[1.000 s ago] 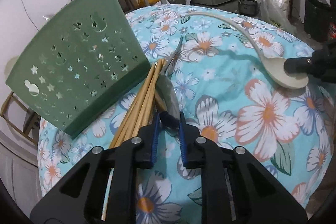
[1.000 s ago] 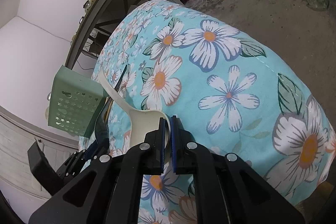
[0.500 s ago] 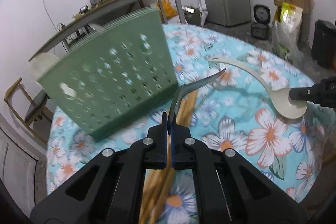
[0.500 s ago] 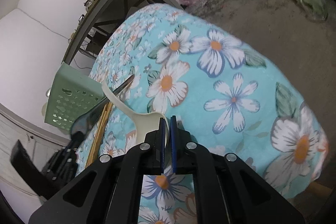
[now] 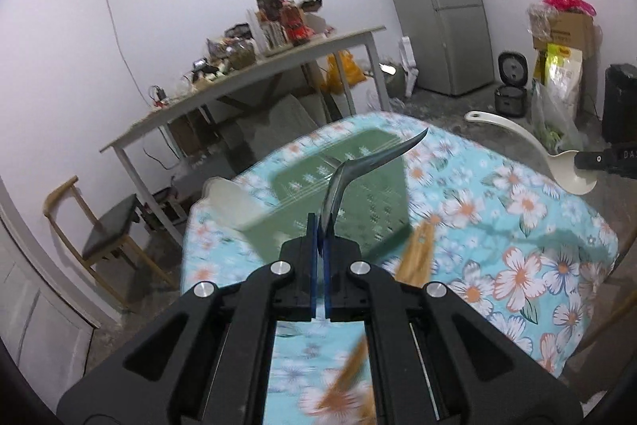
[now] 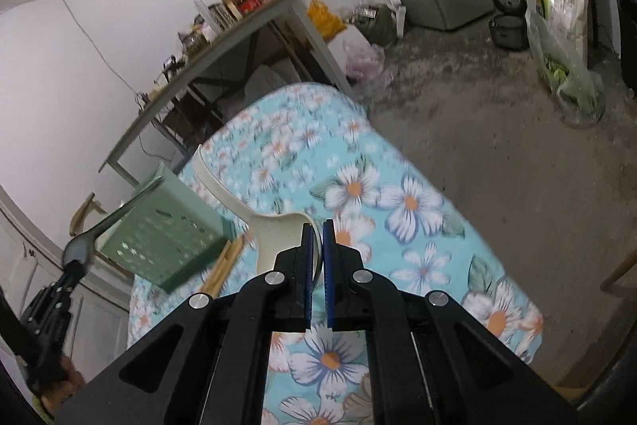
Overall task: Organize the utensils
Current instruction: 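Drop the steel spoon into the holder with left gripper while right gripper carries ceramic spoon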
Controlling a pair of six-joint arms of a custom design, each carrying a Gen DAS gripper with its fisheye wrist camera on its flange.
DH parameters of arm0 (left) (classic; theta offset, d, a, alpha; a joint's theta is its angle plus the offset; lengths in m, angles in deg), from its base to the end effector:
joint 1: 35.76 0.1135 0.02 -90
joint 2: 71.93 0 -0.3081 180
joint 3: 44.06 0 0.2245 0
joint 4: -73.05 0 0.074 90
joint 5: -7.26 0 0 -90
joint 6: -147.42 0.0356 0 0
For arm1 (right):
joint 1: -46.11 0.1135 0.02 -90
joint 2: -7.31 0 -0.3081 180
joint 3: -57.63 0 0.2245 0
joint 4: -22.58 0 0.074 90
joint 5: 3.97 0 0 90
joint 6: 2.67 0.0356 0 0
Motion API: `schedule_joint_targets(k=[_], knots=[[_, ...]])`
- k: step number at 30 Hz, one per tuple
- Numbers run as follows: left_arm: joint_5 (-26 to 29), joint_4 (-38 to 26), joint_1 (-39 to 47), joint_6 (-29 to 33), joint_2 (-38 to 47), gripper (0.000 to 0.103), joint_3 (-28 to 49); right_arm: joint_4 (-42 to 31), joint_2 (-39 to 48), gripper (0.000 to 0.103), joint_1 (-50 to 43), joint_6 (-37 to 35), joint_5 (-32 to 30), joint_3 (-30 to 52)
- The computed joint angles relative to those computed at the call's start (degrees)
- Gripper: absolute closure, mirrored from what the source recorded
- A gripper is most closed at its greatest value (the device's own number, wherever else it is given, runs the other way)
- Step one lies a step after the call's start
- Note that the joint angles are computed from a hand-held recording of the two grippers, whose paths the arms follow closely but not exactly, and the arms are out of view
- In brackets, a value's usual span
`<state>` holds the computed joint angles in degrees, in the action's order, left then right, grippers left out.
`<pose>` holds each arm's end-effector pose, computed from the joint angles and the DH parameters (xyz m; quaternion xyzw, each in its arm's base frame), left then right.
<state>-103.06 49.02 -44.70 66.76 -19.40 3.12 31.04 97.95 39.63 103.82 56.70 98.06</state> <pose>0.1498 -0.0110 0.2844 0.0471 0.8531 0.1540 0.4962 0.2459 -0.0104 0.1791 0.0744 0.8858 0.2647 0.3737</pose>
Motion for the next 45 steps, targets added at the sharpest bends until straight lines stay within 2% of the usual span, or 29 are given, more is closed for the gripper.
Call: schedule_joint_targets(k=[3,8,12,16,20,30,37,42,45], knots=[[5.0,-7.4,7.3,4.5,-3.1,0.101,6.1,-2.5,-3.2,0.098,-1.1,-0.6,-0.3,1.8],[14.2,-18.0,23.3,19.7,-2.3,0.101,16.9,-2.9,-5.2,0.098,-1.2,0.2,-0.8,3.8],[12.4,-20.5,26.1,28.3,1.1,0.101,21.1,-1.3,-4.5,0.098,1.0,1.6,-0.3,4.3],[10.4,-21.8,26.4,32.3,4.6,0.101,23.2,-0.7,-4.1,0.098,2.9,2.5,0.5,4.5],[5.6,-20.4,24.3,36.4,7.6,0.101,22.0,-1.4,-4.3,0.098,3.8,2.1,1.4,5.0],[-1.3,-14.9,19.9,40.9,12.8,0.101,20.4,-2.1,-3.4,0.098,4.4,2.3,1.3,5.3],[-3.5,-11.3,17.7,42.7,16.8,0.101,19.6,-1.0,-2.8,0.098,4.6,2.2,1.6,4.5],[0.2,-13.2,16.3,37.7,19.4,0.096,22.0,-0.9,-3.7,0.098,5.5,1.7,2.2,3.6],[4.1,-15.0,16.3,33.5,19.6,0.080,23.8,-1.4,-4.8,0.098,6.3,1.1,2.9,3.4]])
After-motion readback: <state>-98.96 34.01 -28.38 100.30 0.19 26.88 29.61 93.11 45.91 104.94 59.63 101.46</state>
